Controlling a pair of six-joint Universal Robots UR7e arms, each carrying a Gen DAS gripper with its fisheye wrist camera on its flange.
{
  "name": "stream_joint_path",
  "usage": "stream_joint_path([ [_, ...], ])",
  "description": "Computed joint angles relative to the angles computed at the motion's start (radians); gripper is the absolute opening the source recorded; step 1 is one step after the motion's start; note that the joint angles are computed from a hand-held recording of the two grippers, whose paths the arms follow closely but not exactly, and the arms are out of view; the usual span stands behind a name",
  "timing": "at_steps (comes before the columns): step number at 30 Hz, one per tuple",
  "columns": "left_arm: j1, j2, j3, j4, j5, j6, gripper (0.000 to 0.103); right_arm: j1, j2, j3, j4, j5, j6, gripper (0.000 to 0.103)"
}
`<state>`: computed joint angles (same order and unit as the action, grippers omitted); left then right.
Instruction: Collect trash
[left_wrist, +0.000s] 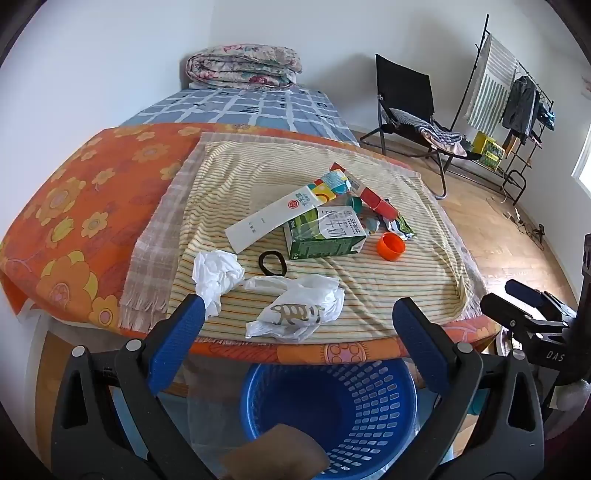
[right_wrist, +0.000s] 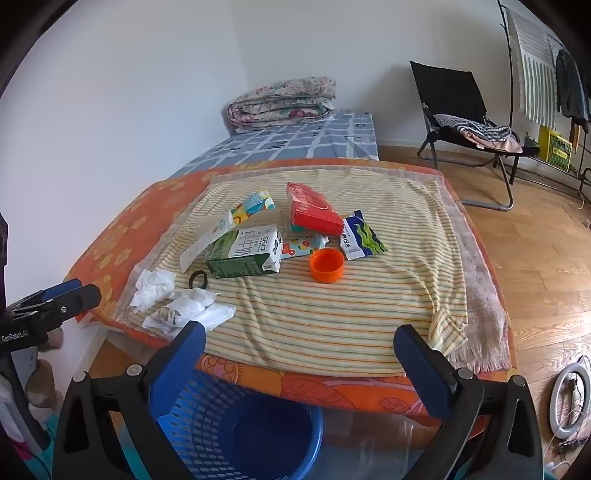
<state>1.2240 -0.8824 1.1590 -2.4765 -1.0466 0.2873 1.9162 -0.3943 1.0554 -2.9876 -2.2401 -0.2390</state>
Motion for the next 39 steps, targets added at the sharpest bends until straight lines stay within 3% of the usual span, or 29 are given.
stream_joint_path([
  [13, -0.002, -0.001, 0.008, 0.001, 0.002, -0.004, 0.103, -0.006, -0.011, 0.038, -0.027, 0.021, 0.014, 0.103],
  [39, -0.002, 0.0, 0.02, -0.02, 0.004, -0.002, 0.103, -0.005, -0.007, 0.013, 0.023, 0.027, 0.041, 0.103],
])
